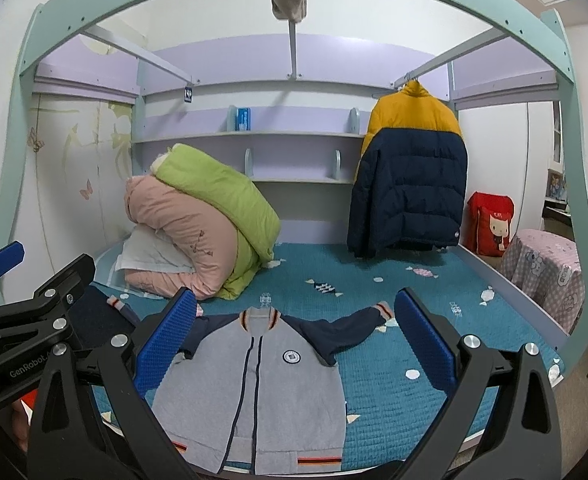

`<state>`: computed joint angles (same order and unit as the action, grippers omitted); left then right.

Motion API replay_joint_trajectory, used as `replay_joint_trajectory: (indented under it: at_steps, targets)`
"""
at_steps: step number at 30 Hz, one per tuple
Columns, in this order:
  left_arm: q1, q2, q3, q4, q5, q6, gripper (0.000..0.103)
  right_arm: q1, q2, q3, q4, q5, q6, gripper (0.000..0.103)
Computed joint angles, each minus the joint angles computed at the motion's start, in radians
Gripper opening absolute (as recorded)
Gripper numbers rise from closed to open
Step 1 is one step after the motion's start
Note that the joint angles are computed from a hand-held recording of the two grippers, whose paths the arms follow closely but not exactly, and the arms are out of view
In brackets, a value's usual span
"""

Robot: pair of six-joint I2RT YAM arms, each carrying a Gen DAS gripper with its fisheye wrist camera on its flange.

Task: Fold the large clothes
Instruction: 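Grasp the navy sleeve cuff with the left gripper and lift it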

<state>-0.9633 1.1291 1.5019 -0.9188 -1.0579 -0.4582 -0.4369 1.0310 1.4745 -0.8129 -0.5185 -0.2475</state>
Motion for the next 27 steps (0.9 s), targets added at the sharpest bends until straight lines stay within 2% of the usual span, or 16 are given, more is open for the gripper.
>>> replay_joint_trajectory:
  at_steps: [10, 13, 19, 23, 27]
  targets:
    - [0.283, 0.043, -0.124, 0.162, 0.29, 0.112, 0.098, 0.183, 0.127, -0.057, 0.067, 0.205, 0.02, 0.096]
    - [0.397, 0.091, -0.162, 0.228, 0.416, 0.146, 0.098, 0.245, 0.21, -0.059, 0.088, 0.273, 0.023, 0.096]
    - [0.672, 0.281, -0.195, 0.312, 0.723, 0.194, 0.098, 0.383, 0.428, -0.041, 0.126, 0.378, 0.036, 0.096]
    - [0.841, 0.421, -0.19, 0.373, 0.859, 0.233, 0.098, 0.47, 0.609, 0.024, 0.151, 0.421, 0.065, 0.096]
    - [1.066, 0.615, -0.105, 0.418, 1.016, 0.232, 0.098, 0.534, 0.777, 0.102, 0.186, 0.433, 0.082, 0.095]
